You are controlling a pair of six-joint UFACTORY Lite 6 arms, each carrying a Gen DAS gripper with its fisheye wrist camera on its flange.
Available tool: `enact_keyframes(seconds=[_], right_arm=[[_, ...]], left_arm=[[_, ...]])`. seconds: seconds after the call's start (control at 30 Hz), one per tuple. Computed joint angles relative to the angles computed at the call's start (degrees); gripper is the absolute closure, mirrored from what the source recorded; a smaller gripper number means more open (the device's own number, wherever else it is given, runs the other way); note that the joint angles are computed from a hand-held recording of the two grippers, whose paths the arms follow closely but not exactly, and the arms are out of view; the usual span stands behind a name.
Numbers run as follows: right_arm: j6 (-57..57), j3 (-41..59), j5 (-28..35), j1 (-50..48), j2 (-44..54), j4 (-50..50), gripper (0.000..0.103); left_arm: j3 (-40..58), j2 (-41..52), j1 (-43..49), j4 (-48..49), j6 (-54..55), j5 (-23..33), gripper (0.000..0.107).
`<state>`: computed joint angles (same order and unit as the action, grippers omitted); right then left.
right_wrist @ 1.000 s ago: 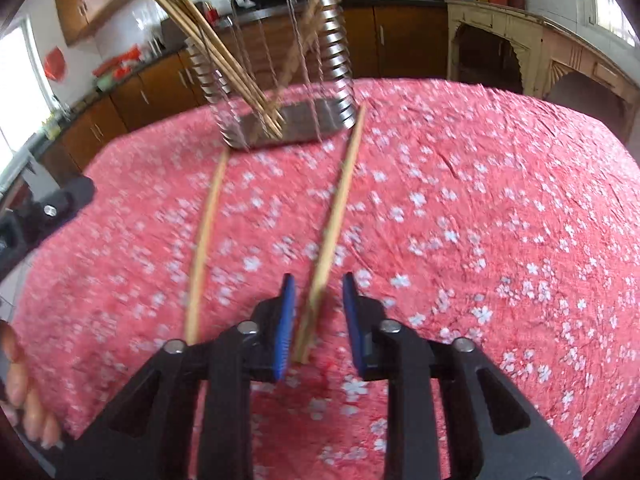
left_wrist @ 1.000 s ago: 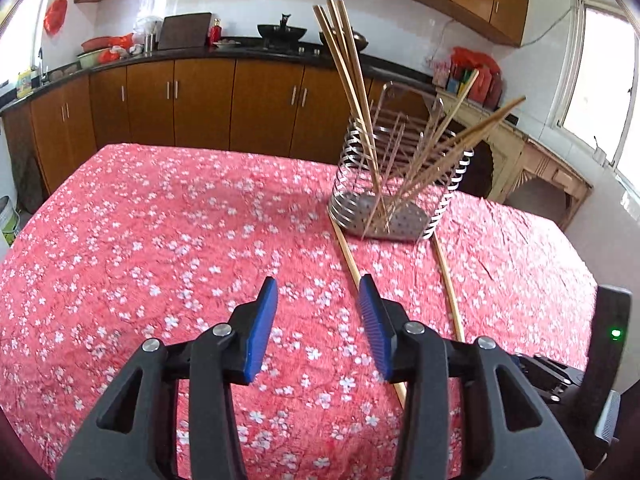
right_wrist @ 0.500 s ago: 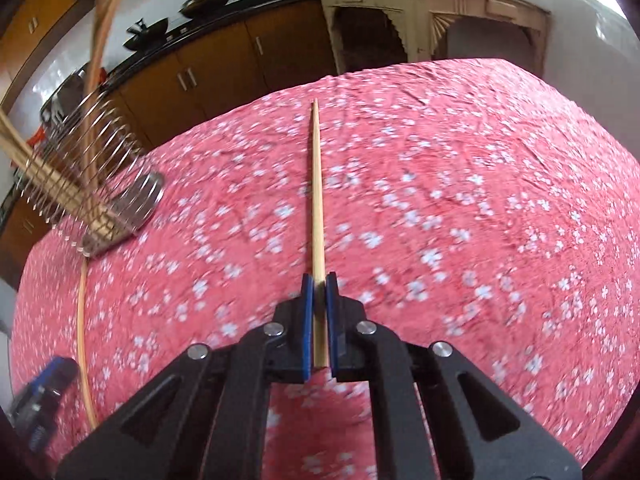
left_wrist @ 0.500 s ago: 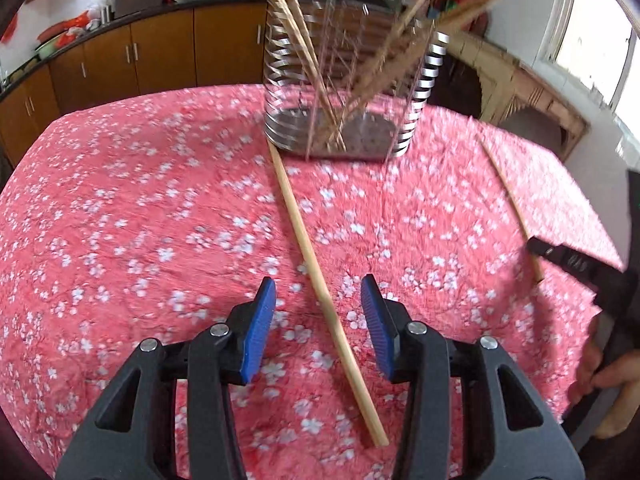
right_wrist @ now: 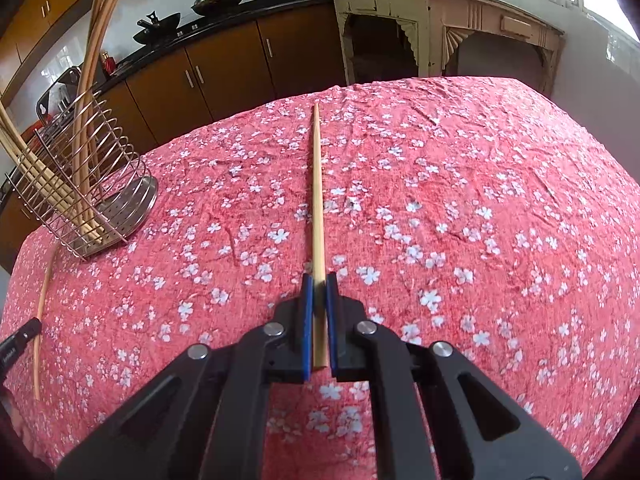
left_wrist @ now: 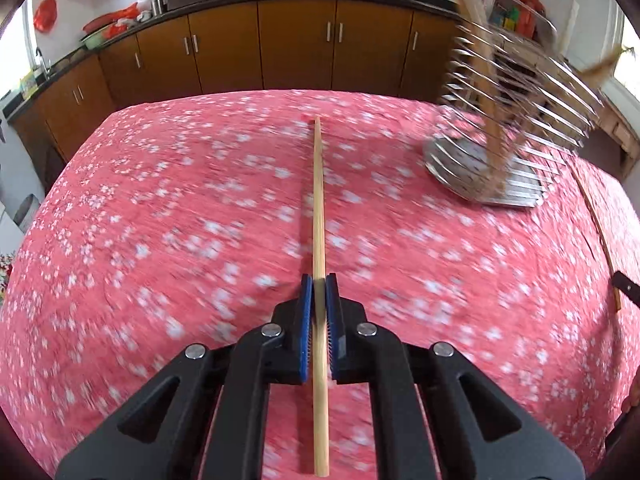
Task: Organize utensils
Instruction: 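Close the right tool on a wooden chopstick while the left tool approaches another, then close the left tool on a wooden chopstick while the right tool holds its chopstick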
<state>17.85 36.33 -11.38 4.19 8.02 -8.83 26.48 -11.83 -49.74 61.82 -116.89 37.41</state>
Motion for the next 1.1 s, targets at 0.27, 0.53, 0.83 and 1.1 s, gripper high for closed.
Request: enact_keyframes(seconds=[0.27,0.53,0.83,1.1], right_arm=[[-1.27,0.72,-1.27,0.22,1.58,1.25,0.095],[-0.05,-0.54,-1.77,-0.03,0.56,-0.04,0.095],[3.38,-10.73,-1.05,-0.1,-9.51,-4.99,0.095],[-11.74,-11.72,-1.87,2.66,-9.98,12.3,0.095]], left_arm=[[-7.53,-7.46,1.97,8.14,-4.96,-3.8,0.097],[-18.56,-29.88,-5.5,-3.44,1.79,3.67,0.079],[-14.86,-21.05,-27.44,-7.4,-11.12,13.78,0.075],[-11.72,-12.54,-16.17,-3.13,-6.08,7.39,0.096]])
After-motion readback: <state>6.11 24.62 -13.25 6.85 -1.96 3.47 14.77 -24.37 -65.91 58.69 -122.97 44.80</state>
